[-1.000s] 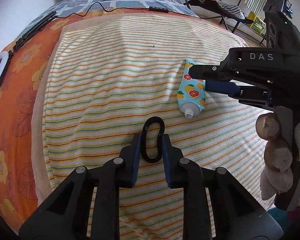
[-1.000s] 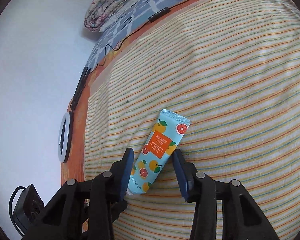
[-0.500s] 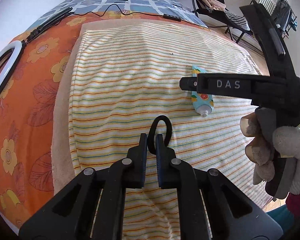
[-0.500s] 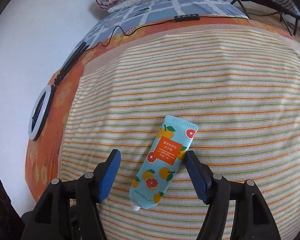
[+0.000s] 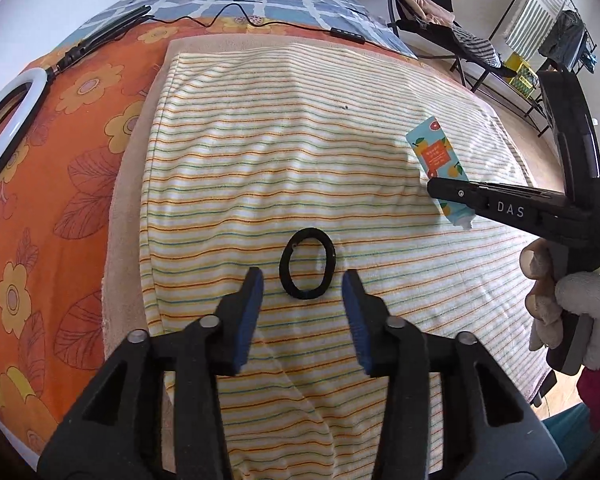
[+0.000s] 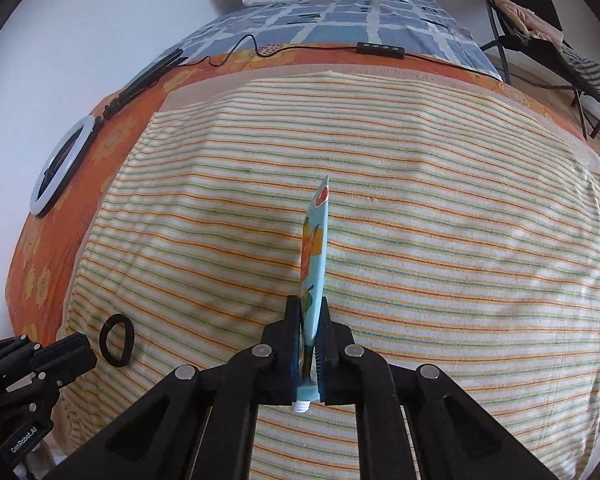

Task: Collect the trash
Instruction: 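Carry the hair tie with left tool while right tool carries the cream tube to the basket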

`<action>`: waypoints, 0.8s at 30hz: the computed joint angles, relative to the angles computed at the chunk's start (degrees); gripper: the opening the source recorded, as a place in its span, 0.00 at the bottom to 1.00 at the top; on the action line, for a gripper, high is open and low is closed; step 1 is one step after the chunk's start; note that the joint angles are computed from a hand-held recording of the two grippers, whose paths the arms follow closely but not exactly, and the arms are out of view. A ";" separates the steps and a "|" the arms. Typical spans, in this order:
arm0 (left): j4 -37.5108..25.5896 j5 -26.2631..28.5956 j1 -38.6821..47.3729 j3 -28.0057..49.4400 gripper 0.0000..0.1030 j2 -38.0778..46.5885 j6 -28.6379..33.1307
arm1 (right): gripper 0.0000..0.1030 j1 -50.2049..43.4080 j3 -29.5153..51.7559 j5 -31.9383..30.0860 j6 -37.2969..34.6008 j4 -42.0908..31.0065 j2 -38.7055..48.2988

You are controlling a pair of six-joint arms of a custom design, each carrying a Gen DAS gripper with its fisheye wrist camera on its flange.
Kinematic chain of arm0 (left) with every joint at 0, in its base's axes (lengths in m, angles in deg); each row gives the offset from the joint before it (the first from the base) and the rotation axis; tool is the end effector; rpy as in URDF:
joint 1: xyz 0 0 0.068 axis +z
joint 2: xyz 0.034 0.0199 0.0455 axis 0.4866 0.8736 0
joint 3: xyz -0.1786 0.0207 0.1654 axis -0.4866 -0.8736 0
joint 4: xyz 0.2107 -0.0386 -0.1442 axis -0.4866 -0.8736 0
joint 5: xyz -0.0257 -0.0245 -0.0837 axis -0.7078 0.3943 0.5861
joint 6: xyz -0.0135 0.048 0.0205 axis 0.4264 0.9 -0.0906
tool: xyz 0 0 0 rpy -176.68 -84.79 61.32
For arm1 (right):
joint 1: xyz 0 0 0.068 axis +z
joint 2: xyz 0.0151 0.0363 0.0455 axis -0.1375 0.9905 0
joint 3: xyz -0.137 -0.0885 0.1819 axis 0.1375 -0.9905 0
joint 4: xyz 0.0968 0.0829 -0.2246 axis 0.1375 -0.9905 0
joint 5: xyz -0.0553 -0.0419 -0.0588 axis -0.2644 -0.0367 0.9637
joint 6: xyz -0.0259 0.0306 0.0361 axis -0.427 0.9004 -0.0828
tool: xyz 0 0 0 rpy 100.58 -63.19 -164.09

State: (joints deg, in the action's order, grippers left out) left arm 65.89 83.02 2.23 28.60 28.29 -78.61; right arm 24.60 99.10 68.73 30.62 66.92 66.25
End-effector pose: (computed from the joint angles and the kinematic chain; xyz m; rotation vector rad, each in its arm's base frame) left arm 0.1884 -0.0952 0.1002 0.0549 2.6439 -0.2982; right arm 0.3241 0.2089 0.0925 -0.3412 2.7277 0.3361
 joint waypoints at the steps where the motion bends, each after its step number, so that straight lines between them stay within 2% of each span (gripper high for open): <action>1: 0.29 -1.93 -1.40 0.92 0.70 1.61 -0.44 | 0.04 -0.24 -1.28 -0.51 0.21 0.67 -0.78; 4: 2.01 -4.19 -3.81 3.56 0.69 7.40 -0.31 | 0.04 -0.77 -5.43 -1.82 0.28 3.11 -3.55; 5: 2.45 -4.78 -4.30 4.40 0.66 9.45 -0.50 | 0.04 -0.82 -6.44 -1.91 0.05 3.57 -4.30; 6: 2.87 -5.42 -4.76 5.15 0.56 11.65 -0.66 | 0.04 -0.88 -7.48 -2.09 -0.20 4.05 -5.12; 8: 3.61 -8.97 -6.68 5.45 0.49 13.03 -0.62 | 0.04 -1.11 -9.43 -2.64 -0.48 4.85 -6.76; 12: 2.61 -9.37 -6.27 4.47 0.08 10.29 -0.23 | 0.04 -1.03 -12.74 -2.51 -1.19 5.75 -10.34; 15: 2.31 -6.18 -3.53 1.98 0.05 5.76 -0.82 | 0.04 -0.60 -15.32 -1.65 -1.79 6.04 -13.42; 20: -3.02 -8.43 -5.11 -0.29 0.05 -3.34 -2.07 | 0.04 0.42 -19.93 -0.61 -2.25 5.85 -19.63; 24: -9.80 -11.27 -10.22 -0.82 0.05 -11.62 -5.18 | 0.04 1.64 -23.76 0.33 -2.74 4.46 -25.97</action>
